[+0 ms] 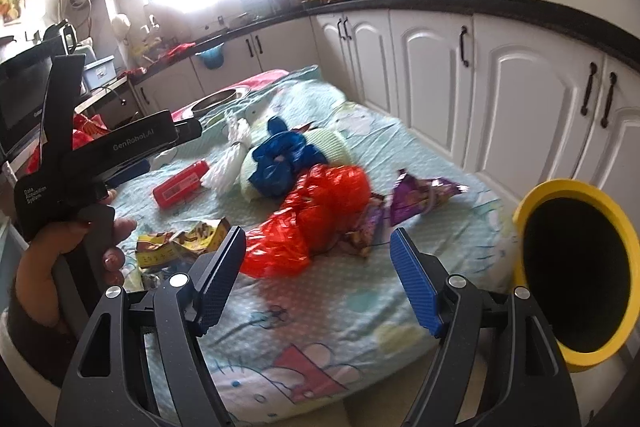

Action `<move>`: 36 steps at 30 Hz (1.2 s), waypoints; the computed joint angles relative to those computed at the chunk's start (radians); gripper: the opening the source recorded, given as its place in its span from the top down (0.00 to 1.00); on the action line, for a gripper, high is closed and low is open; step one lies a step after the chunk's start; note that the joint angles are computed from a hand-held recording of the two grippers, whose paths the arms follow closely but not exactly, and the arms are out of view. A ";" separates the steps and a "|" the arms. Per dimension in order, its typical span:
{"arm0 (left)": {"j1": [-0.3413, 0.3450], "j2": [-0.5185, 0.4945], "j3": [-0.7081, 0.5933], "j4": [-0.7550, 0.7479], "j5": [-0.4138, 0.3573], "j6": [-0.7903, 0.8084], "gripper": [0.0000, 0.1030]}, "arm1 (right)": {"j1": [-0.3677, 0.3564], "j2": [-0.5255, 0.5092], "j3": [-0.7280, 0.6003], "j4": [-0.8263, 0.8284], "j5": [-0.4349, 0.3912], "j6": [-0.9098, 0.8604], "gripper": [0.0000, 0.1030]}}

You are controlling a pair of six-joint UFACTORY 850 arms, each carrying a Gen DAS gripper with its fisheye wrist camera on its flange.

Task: Collect trash
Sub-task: 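Grasp the white rope bundle with the left tool while the right tool grasps the red plastic bag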

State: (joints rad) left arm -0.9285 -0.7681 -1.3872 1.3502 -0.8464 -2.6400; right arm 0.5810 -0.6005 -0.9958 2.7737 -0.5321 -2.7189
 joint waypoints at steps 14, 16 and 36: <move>0.070 -0.021 0.007 0.066 0.234 -0.020 0.46 | -0.013 -0.095 -0.111 -0.322 0.061 0.351 0.44; 0.078 -0.024 0.008 0.069 0.251 -0.026 0.52 | -0.015 -0.102 -0.118 -0.359 0.061 0.385 0.47; 0.074 -0.016 0.038 0.153 0.273 -0.110 0.91 | -0.019 -0.067 -0.074 -0.459 -0.003 0.367 0.89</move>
State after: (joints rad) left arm -0.8545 -0.7842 -1.3492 1.5029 -0.5737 -2.7502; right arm 0.5623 -0.6672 -1.0700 2.3144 -0.5346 -2.3514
